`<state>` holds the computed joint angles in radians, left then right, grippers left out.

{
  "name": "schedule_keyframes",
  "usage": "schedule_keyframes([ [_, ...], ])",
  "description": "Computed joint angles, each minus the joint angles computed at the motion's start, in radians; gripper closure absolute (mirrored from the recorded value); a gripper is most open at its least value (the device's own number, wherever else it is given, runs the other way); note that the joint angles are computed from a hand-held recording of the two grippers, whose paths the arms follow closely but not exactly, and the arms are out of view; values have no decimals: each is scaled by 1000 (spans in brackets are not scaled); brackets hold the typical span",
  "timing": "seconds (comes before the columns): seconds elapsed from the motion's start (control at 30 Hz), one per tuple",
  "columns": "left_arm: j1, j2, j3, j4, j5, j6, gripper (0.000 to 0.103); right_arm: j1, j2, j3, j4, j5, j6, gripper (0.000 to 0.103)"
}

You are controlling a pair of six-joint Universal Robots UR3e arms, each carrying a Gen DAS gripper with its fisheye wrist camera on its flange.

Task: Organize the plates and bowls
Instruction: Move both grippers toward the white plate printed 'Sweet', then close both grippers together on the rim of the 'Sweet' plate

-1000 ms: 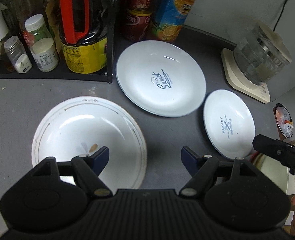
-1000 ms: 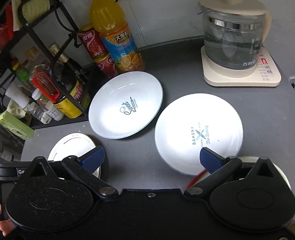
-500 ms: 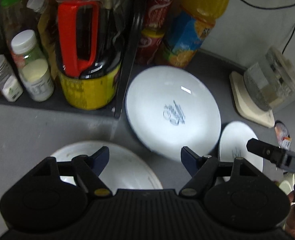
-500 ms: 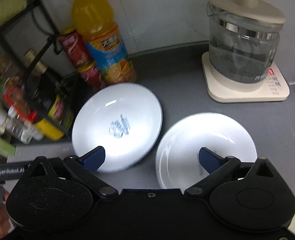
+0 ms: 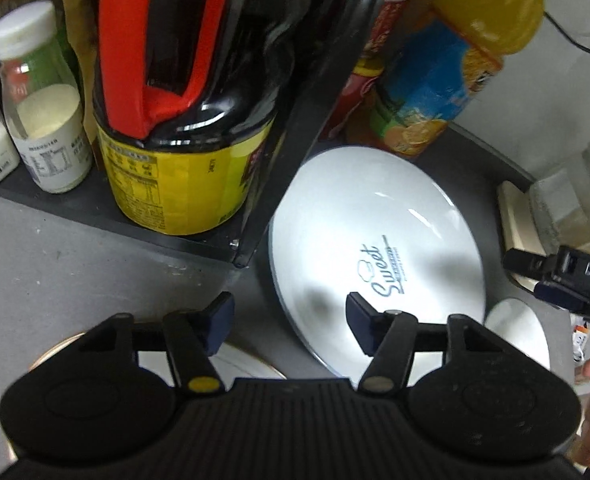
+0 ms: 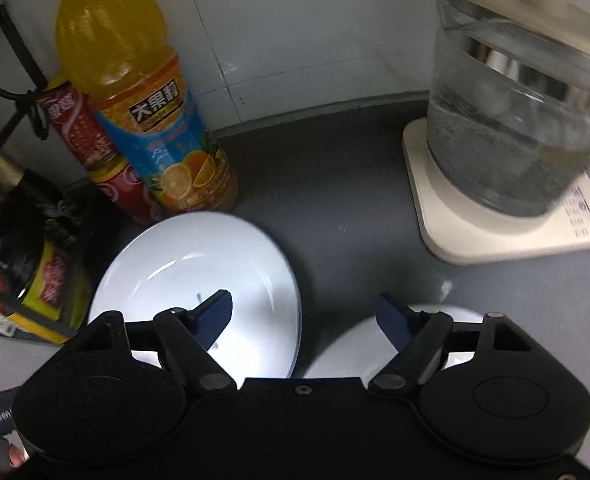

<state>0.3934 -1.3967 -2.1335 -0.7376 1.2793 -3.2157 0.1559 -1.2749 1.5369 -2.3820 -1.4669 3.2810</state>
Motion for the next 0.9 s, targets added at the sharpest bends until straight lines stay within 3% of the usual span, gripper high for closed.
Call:
schedule_keyframes([
  [0.2,1,-57,-32,83,16,-59,53,18,111,-78,-11,-43,-24,30],
  [0.4,6,-103,-49,145,-26,-106,66,24,203,-140,1,-60,-34,35],
  [0.57,-12,-144,-21,149,-16,-159,77,-10,212,-111,-14,10,-17,39],
  [0.7,-27,-174,-13,181,-15,-190,77,-32,211,-97,-2,82,-4,55],
  [0.87,-52,-212,8,204,1,-207,78,-20,218,-118,29,85,-26,62],
  [0.9,-58,-219,8,214,4,-208,78,-23,223,-129,43,96,-25,70],
])
